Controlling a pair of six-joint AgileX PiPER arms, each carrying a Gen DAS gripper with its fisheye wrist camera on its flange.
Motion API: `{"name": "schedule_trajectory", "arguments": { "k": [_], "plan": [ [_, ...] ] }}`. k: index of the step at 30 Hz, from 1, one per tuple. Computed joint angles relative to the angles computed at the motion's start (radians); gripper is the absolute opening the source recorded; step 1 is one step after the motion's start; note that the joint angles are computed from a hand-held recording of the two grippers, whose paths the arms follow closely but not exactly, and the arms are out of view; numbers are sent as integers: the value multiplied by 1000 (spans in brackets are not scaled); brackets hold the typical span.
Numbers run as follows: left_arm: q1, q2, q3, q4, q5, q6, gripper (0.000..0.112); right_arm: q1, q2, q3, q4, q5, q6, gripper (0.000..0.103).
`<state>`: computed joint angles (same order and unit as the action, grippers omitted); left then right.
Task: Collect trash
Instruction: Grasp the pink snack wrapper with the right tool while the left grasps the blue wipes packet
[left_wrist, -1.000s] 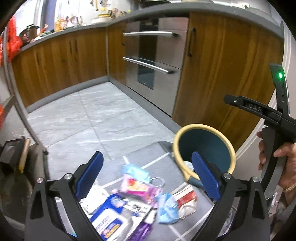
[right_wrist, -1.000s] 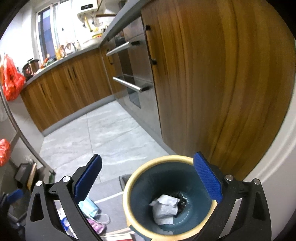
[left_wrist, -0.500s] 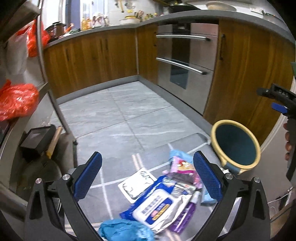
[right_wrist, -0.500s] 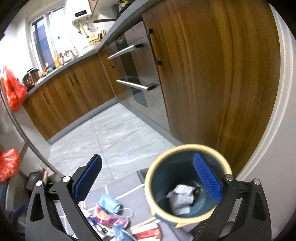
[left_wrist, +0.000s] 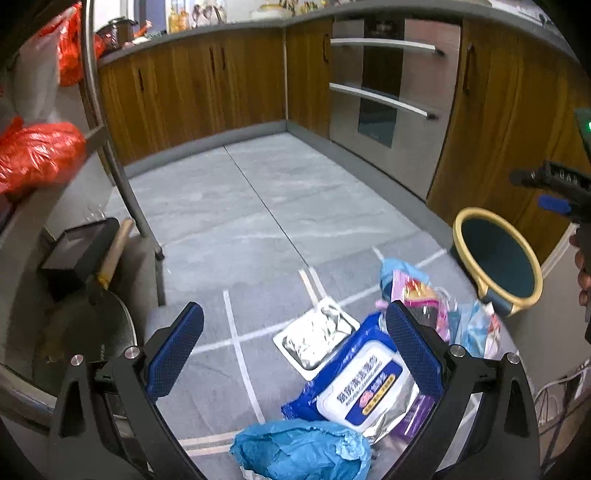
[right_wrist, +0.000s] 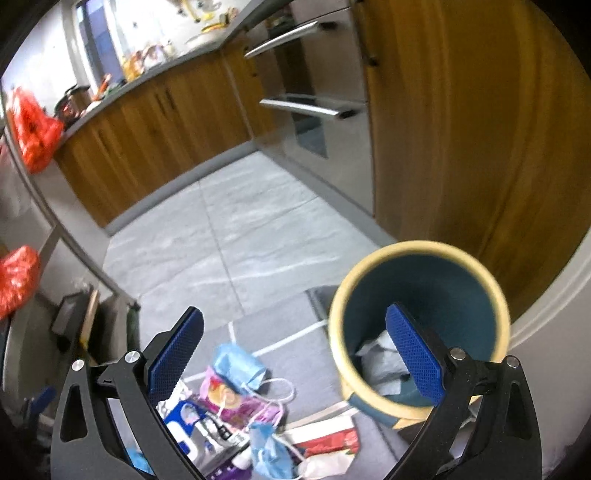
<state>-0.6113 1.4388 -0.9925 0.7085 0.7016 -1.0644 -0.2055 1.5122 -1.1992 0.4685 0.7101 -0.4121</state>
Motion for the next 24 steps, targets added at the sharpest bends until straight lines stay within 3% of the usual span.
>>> {"name": "schedule_trajectory", "arguments": {
  "k": [7, 19, 21, 24],
  "plan": [
    [-19, 64, -11, -35, -8, 66, 97, 107, -2, 40, -46, -20, -52, 98],
    [14, 115, -33, -142, -39, 139, 97, 223, 150, 41, -58, 64, -81, 94],
    [22, 122, -36, -158, -43, 149, 97, 249, 168, 43, -62, 73, -95, 80],
    [30, 131, -36, -172, -52, 169, 97, 282, 204, 40, -98, 96, -93, 70]
  ]
}}
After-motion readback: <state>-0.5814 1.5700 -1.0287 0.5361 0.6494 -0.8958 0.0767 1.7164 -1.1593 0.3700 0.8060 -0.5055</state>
